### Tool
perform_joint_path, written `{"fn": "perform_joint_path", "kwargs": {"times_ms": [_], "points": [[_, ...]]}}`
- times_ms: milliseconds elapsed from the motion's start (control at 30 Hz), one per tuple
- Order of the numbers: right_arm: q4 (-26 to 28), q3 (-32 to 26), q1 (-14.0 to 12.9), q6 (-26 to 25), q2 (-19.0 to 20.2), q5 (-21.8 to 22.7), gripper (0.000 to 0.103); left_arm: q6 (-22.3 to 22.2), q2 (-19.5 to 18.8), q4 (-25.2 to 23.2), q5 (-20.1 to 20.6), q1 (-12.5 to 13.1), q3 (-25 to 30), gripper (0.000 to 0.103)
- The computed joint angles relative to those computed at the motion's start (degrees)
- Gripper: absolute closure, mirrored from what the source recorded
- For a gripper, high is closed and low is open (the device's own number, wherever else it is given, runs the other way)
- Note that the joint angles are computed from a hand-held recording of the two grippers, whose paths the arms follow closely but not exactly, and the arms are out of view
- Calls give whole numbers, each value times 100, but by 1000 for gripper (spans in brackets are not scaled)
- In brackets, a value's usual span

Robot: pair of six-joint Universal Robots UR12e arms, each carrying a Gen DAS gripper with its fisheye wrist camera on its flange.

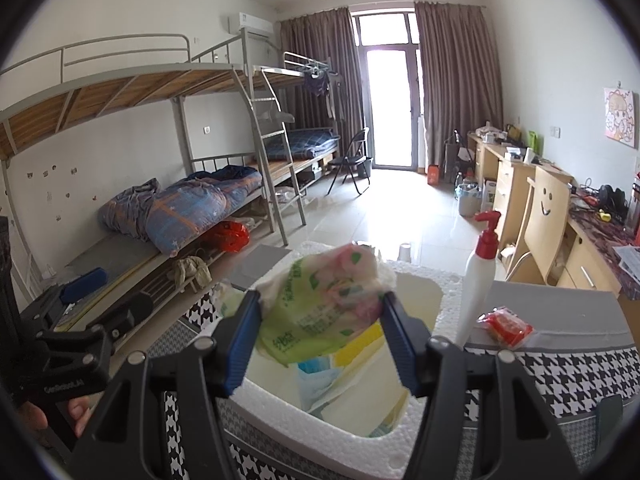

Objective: Organize soft objects
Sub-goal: 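Lower the floral tissue pack into the box and open the right gripper, then withdraw both tools from the box back toward the table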

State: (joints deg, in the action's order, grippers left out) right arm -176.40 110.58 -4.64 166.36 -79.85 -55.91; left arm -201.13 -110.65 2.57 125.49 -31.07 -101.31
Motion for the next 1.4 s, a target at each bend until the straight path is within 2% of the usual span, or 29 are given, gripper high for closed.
{"fn": "perform_joint_path", "kwargs": {"times_ms": [333,467,600,733,1400], "points": [[169,-110,114,-94,75,-220,39,-69,70,49,35,31,-111,1],[260,-140,162,-204,100,-293,35,-75,76,42,46,28,-125,1],[356,-153,181,-289,96,-303,17,-106,84,62,69,32,-142,1],[185,-112,194,-227,92,-410,7,-108,96,89,87,38,-157,1],[-48,39,48,-50,-27,-285,7,8,149,168,-23,-18,-197,1]]}}
